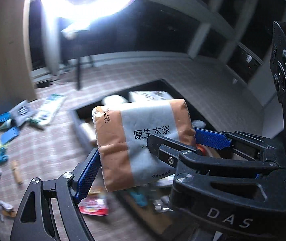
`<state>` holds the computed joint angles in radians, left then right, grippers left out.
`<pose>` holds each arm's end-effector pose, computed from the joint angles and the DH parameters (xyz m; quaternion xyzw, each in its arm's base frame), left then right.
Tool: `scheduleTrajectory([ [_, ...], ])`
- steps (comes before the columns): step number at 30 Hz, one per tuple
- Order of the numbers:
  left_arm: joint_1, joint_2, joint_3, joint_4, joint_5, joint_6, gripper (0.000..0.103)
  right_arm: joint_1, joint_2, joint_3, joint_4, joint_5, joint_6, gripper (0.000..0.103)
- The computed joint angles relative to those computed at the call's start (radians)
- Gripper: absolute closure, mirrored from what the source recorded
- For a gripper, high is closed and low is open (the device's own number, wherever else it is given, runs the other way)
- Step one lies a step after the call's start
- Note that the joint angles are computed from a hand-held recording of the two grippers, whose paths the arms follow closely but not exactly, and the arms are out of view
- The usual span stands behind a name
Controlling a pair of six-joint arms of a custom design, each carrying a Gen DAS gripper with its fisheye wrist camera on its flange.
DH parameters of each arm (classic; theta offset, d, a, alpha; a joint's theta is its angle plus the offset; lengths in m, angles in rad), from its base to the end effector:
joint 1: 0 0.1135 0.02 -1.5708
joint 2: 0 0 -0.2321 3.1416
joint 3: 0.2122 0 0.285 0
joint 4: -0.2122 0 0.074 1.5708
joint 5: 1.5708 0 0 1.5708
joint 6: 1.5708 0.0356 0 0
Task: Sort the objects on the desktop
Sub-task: 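Carry the tissue pack with both grippers over the black bin and release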
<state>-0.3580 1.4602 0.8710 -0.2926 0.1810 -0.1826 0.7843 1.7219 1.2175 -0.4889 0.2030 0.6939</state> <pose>0.3056 -0.1212 0.1551 0.1125 0.9311 -0.1718 0.3014 0.2792 0.2685 0.1696 -0.0143 0.9540 0.1190 0.2748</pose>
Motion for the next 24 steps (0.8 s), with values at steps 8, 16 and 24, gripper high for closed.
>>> scheduleTrajectory([
  [8, -0.174, 0.109, 0.127, -0.022, -0.049, -0.064, 0.026, -0.076, -0.219, -0.207, -0.032, 0.032, 0.006, 0.045],
  [16, -0.222, 0.155, 0.184, -0.091, -0.142, -0.066, 0.024, -0.123, -0.299, -0.249, -0.1, 0.111, -0.005, 0.041],
  [24, -0.128, 0.09, 0.118, -0.089, -0.136, -0.059, 0.024, -0.127, -0.271, -0.218, -0.066, 0.079, -0.023, 0.041],
])
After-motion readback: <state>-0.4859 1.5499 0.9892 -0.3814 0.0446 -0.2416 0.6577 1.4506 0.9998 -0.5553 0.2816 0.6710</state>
